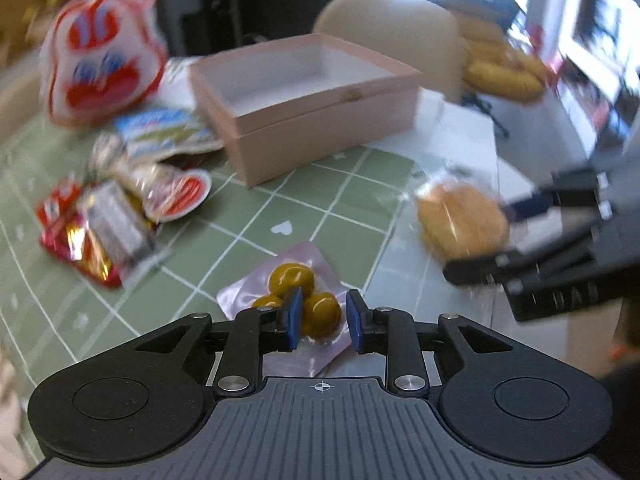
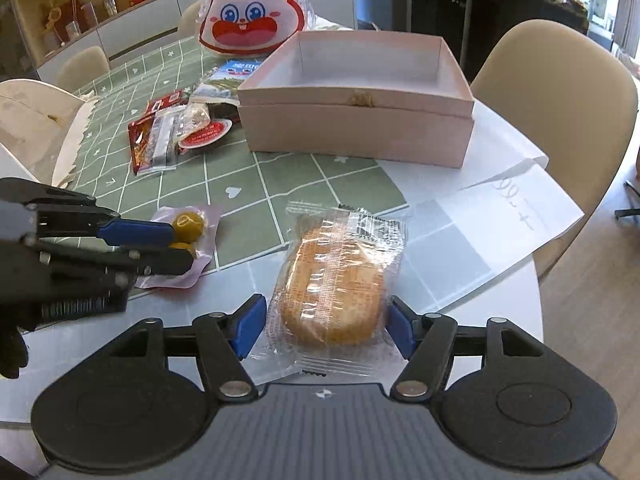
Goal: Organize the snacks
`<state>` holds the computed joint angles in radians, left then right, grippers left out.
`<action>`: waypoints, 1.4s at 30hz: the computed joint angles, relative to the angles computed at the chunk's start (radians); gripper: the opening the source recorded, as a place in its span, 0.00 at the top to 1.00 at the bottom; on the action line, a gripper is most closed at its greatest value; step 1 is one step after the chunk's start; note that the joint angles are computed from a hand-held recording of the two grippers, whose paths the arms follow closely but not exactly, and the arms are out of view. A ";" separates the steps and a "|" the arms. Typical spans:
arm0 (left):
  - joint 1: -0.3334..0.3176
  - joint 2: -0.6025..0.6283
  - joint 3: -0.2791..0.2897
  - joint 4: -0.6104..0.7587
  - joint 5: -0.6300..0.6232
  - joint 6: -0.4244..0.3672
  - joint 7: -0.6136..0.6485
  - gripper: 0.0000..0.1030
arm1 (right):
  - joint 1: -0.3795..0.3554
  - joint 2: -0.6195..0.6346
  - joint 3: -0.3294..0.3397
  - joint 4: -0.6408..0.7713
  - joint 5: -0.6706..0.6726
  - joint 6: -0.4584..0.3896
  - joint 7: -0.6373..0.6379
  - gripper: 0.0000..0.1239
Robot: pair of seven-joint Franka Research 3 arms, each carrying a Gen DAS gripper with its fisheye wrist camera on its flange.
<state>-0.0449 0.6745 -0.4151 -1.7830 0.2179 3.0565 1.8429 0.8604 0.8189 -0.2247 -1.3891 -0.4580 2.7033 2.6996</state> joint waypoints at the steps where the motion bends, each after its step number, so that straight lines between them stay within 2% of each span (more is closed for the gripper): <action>1: -0.003 -0.003 0.004 -0.007 0.009 0.010 0.007 0.70 | -0.001 0.004 0.002 0.004 0.001 -0.001 -0.003 0.45; 4: 0.047 0.019 -0.054 0.012 -0.019 -0.020 0.025 0.67 | -0.001 0.007 0.002 0.006 0.005 -0.001 -0.004 0.45; 6: 0.060 0.031 -0.072 0.029 -0.041 -0.037 0.030 0.67 | 0.000 0.005 -0.001 -0.001 0.005 0.007 0.002 0.45; 11: 0.024 0.016 -0.035 0.032 -0.055 -0.054 0.032 0.69 | 0.014 0.009 -0.018 -0.005 -0.008 0.017 0.011 0.45; 14: 0.007 0.009 -0.012 0.024 -0.057 -0.034 0.017 0.78 | 0.022 0.010 -0.026 -0.001 -0.021 0.011 0.010 0.48; 15: 0.025 0.012 -0.030 0.025 -0.065 -0.039 0.021 0.78 | 0.024 0.009 -0.028 -0.001 -0.028 0.012 0.008 0.53; 17: 0.062 0.016 -0.069 0.024 -0.088 -0.057 0.035 0.79 | 0.034 0.001 -0.038 -0.009 -0.047 0.017 0.013 0.57; 22: 0.079 -0.026 -0.079 -0.035 -0.091 -0.041 0.059 0.81 | 0.044 -0.041 -0.051 -0.055 -0.082 0.047 0.036 0.58; 23: 0.093 -0.037 -0.095 -0.052 -0.096 -0.037 0.069 0.83 | 0.044 -0.051 -0.052 -0.065 -0.087 0.052 0.041 0.58; 24: 0.111 -0.049 -0.115 -0.071 -0.102 -0.030 0.081 0.94 | 0.045 -0.063 -0.052 -0.079 -0.091 0.056 0.047 0.58; 28: 0.205 -0.082 -0.222 -0.133 -0.127 -0.007 0.150 0.93 | 0.052 -0.120 -0.058 -0.143 -0.121 0.075 0.074 0.58; 31: 0.217 -0.094 -0.235 -0.148 -0.136 -0.004 0.161 0.92 | 0.058 -0.153 -0.067 -0.177 -0.156 0.076 0.101 0.58; 33: 0.188 -0.102 -0.196 -0.148 -0.151 0.017 0.119 0.90 | 0.054 -0.161 -0.062 -0.181 -0.178 0.063 0.110 0.58; 35: 0.104 -0.113 -0.089 -0.125 -0.146 0.024 0.032 0.90 | 0.043 -0.156 -0.050 -0.174 -0.190 0.052 0.119 0.58; 37: 0.055 -0.112 -0.022 -0.092 -0.138 -0.022 -0.034 0.90 | 0.023 -0.142 -0.027 -0.156 -0.183 0.041 0.115 0.58; 38: 0.056 -0.101 -0.020 -0.065 -0.142 -0.068 -0.045 0.90 | 0.009 -0.127 -0.011 -0.140 -0.169 0.038 0.105 0.58; 39: 0.082 -0.086 -0.047 -0.042 -0.150 -0.118 -0.018 0.88 | -0.002 -0.114 0.003 -0.129 -0.155 0.035 0.095 0.58; 42: 0.125 -0.075 -0.093 -0.041 -0.167 -0.154 0.103 0.86 | -0.030 -0.071 0.040 -0.083 -0.098 0.015 0.044 0.58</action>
